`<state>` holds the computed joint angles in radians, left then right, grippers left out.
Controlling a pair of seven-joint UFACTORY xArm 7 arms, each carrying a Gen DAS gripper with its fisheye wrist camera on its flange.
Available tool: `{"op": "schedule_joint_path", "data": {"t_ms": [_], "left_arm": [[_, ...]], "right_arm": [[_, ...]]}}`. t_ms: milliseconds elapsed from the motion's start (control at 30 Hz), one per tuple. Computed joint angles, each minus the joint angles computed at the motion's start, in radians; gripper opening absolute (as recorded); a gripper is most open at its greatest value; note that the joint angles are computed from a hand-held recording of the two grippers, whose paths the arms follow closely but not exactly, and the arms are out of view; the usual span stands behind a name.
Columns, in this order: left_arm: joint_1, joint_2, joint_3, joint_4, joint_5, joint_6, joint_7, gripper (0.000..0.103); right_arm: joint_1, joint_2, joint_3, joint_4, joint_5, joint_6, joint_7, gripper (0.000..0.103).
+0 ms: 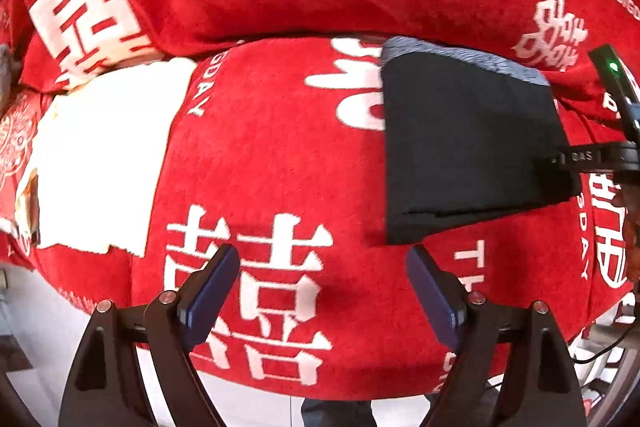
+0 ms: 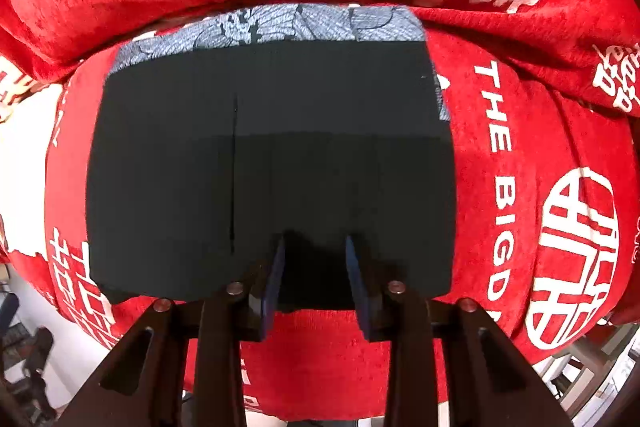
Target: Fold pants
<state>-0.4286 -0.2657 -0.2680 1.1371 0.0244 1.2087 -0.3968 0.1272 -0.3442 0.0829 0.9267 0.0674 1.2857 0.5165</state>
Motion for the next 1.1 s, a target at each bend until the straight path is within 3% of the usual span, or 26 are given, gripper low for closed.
{"op": "schedule_joint_path", "data": {"t_ms": [433,500,567,900,1100], "left_arm": [[-0.005,0.04,-0.002,0.149,-0.017,0.139,-0.007,0.086],[-0.007,0.047,-0.003,0.174,-0.018,0.159,-0.01,0.086],[-0.011,0.056,-0.006,0.201,-0.018,0.184,-0.01,0.086],[-0.023,0.074,-0.011,0.296,-0.031,0.273,-0.013,0.086],[-0.034,0.123,-0.02,0.374,-0.022,0.296,-0.065,0.086]], "right_arm": [[-0.005,-0.057,-0.03,-0.024,0.08,0.042,-0.061,0.043],[-0.008,-0.079,-0.036,-0.027,0.097,0.056,-0.061,0.048],[-0.015,-0.095,-0.041,-0.022,0.111,0.078,-0.051,0.064],[-0.051,-0.205,-0.068,-0.049,0.165,0.176,0.006,0.071],[-0.061,-0.211,-0.083,-0.029,0.172,0.174,-0.017,0.078]]}}
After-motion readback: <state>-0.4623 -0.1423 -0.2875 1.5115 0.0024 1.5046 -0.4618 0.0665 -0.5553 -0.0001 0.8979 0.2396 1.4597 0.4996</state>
